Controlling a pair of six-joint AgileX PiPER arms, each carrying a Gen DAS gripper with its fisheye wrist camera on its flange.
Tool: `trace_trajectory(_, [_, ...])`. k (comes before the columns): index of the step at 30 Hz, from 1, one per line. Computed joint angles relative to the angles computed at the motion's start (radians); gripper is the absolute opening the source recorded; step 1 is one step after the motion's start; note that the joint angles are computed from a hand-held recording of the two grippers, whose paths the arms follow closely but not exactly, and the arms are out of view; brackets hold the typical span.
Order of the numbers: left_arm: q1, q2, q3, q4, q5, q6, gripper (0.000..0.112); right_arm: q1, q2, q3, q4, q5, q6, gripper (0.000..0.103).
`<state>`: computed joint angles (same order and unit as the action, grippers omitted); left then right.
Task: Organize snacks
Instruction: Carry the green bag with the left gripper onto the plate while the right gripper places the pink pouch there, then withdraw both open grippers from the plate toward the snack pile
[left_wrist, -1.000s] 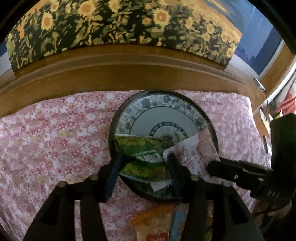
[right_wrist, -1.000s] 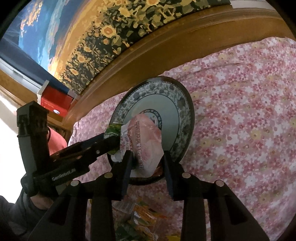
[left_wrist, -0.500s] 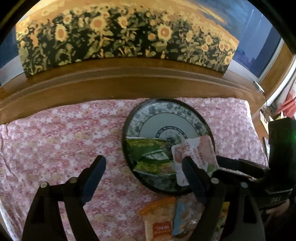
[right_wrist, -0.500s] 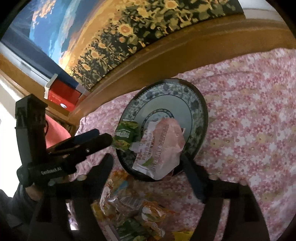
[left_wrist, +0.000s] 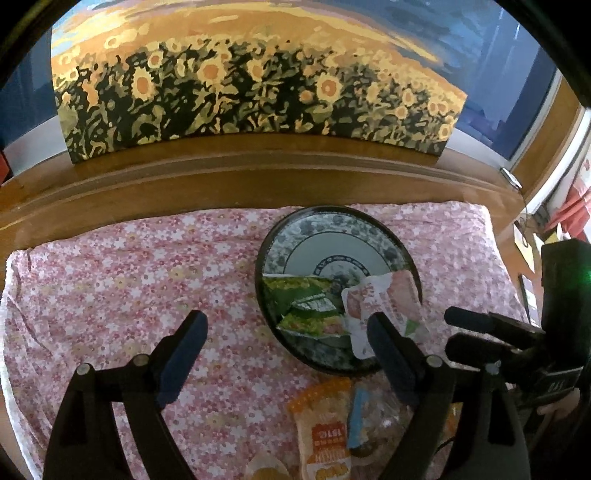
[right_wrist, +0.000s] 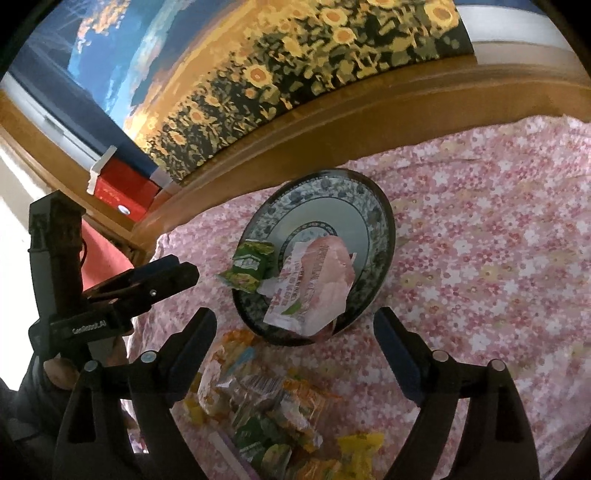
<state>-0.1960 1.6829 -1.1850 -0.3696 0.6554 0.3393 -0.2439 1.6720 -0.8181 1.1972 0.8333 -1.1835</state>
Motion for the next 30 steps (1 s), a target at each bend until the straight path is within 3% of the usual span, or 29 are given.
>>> trace_trajectory(17, [0.047, -0.185, 0.170, -0.076, -0.008, 0.069, 0.091, -0.051, -0.238, 0.144, -0.065, 0.043, -0.026, 0.089])
trace_trajectory(30, [0.043, -0.232, 0.274, -0.031, -0.037, 0.054, 0.091, -0.084, -0.272, 0.217, -0.114, 0.004, -0.083, 0.089])
